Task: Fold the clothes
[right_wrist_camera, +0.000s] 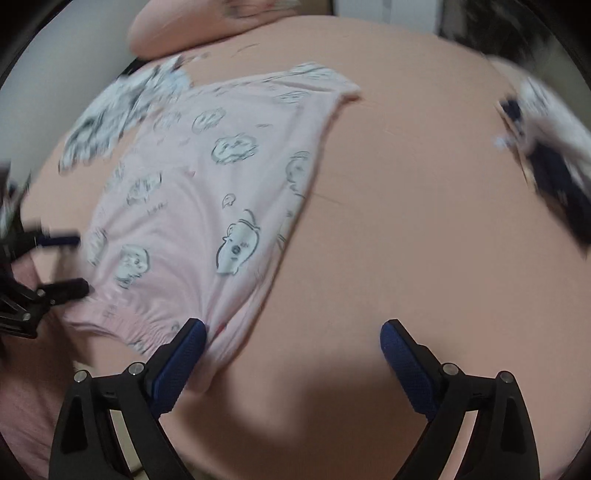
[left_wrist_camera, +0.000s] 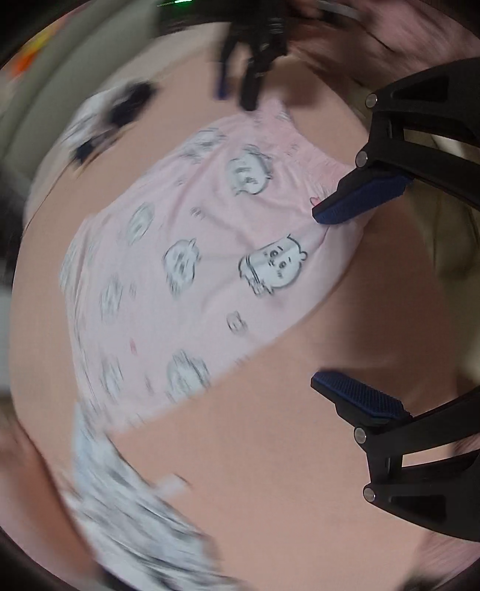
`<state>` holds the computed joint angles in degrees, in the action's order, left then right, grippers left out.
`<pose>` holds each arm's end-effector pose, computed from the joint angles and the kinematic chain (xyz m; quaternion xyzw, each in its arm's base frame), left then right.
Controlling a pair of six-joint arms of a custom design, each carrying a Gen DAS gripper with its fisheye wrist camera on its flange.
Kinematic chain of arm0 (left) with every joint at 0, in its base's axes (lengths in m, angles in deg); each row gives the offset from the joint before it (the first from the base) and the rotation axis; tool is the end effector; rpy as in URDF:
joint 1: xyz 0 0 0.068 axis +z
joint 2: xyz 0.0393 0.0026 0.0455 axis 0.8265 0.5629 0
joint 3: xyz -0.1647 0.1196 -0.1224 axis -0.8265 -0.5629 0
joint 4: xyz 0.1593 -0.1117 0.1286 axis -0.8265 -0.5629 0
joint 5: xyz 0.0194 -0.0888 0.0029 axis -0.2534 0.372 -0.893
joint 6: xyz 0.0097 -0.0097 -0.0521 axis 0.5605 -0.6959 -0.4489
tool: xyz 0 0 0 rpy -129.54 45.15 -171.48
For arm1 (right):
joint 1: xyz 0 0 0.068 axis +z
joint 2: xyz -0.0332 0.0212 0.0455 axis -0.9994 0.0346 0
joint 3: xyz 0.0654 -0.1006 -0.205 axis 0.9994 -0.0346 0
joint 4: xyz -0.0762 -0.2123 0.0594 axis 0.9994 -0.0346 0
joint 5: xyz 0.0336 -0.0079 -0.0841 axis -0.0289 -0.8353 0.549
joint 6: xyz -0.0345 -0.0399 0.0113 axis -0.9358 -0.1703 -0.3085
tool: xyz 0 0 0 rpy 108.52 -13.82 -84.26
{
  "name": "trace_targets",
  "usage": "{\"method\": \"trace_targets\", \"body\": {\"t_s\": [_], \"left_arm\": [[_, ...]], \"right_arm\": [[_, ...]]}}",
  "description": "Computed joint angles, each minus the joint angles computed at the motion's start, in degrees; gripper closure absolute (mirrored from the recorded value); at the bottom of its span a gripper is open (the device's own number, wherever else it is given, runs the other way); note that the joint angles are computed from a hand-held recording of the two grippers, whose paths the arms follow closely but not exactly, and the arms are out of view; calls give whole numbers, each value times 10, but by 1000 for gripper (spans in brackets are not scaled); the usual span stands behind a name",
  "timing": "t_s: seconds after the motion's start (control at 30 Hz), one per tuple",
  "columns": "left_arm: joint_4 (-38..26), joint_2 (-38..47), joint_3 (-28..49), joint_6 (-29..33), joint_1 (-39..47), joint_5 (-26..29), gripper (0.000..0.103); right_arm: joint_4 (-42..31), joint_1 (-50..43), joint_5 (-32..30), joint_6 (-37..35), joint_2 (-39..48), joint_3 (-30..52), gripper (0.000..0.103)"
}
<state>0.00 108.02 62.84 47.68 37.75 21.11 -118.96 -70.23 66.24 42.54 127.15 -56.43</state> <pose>0.2021 -0.0766 0.1924 0.2432 0.9463 -0.1588 0.1422 0.1629 0.0537 0.1430 0.0307 0.9772 0.0878 0.1908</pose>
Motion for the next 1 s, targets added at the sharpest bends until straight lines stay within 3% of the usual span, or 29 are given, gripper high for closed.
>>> {"method": "trace_targets", "body": {"t_s": [0.1, 0.17, 0.23, 0.27, 0.3, 0.37, 0.47, 0.5, 0.67, 0.73, 0.77, 0.83, 0.9, 1.0], "left_arm": [[-13, -28, -38, -69, 20, 77, 22], [-12, -72, -68, -105, 11, 80, 23], [52, -73, -101, -173, -27, 61, 25], [65, -77, -111, -196, -30, 70, 35], [79, -80, -120, -219, -34, 78, 50], [106, -82, -134, -258, -51, 71, 58], [132, -85, -150, -277, -52, 74, 58], [138, -82, -151, -280, -34, 108, 58], [151, -89, -168, -292, -22, 146, 58], [155, -84, -172, -296, -21, 166, 64], [154, -85, -174, -290, -21, 164, 68], [153, -83, -175, -279, -17, 166, 70], [154, -73, -174, -271, -6, 177, 70], [158, -53, -171, -267, 13, 199, 69]], "right_arm": [[19, -12, -48, 46, 11, -9, 9], [48, -2, -57, 78, 39, -17, 16], [57, 19, -35, 83, 33, -27, 18], [50, 31, -29, 86, 28, -24, 21], [42, 34, -36, 87, 22, -19, 32], [17, 22, -66, 79, 3, -5, 40], [71, 34, -60, 104, 74, 2, 40], [81, 33, -63, 112, 86, 7, 39], [91, 27, -110, 133, 67, 4, 39], [78, 5, -132, 131, 48, 0, 40], [78, 2, -134, 125, 51, -3, 42], [43, -12, -144, 104, 12, -16, 62], [30, -31, -180, 95, -26, -40, 70], [75, -34, -190, 101, 8, -47, 70]]}}
